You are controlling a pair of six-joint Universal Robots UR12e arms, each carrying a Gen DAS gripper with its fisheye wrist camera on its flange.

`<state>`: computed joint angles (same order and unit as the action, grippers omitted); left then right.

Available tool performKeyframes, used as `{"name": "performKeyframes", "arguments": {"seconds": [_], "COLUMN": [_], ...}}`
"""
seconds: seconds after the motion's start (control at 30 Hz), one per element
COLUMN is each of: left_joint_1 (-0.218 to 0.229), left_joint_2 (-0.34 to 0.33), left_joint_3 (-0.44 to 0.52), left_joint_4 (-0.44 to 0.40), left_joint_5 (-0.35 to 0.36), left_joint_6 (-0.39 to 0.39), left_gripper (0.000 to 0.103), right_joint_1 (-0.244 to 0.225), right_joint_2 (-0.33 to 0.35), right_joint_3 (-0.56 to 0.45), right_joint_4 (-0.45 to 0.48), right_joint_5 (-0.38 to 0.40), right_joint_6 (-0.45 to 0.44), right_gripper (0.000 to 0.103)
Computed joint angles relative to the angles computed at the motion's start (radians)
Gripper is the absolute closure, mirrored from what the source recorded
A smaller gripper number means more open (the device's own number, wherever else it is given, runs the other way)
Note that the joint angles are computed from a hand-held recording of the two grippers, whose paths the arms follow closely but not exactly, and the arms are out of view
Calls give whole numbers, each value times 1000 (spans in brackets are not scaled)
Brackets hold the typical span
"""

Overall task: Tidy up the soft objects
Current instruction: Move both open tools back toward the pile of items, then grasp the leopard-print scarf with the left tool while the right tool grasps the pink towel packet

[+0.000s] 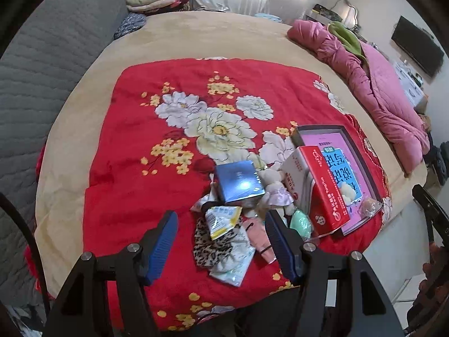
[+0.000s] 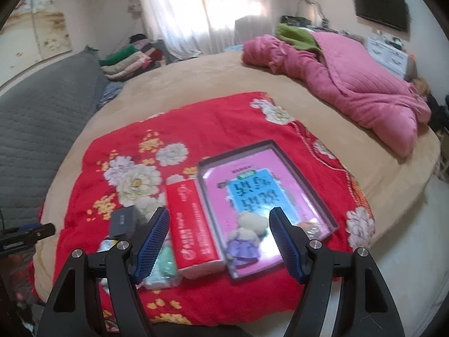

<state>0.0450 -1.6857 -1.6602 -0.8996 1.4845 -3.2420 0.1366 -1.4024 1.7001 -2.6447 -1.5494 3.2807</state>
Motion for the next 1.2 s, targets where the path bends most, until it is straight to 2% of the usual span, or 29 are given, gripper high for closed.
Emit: {"name": "performKeyframes", "arguments": {"seconds": [0.13, 0.23, 0.33, 0.43, 0.77, 1.2], "left_joint_1": [16, 25, 32, 40, 53, 69], "left_joint_2": [16, 22, 30, 36, 37, 13], "left_joint_3": [-24, -35, -48, -59, -89, -130], "left_joint_4": [2, -8, -8, -6, -11, -54], "left_joint_5": [-1, -1, 0, -1, -12, -53], "left_joint_6": [-14, -19, -19, -16, -13, -16], "left_gripper": [39, 39, 39, 39, 39, 39], "right_joint_1": [22, 44, 49, 59, 85, 124], "right_joint_2": [8, 11, 11, 17, 36, 73], "right_joint_3": [-11, -12, -9, -12, -21, -12], "right_joint_4": [-1, -20, -15, -9, 33, 115], "right_joint_5": [16, -24, 23, 22, 23, 70], "right_joint_6": [-27, -73, -77, -99, -159, -251], "right_gripper": [28, 28, 28, 28, 28, 28]}}
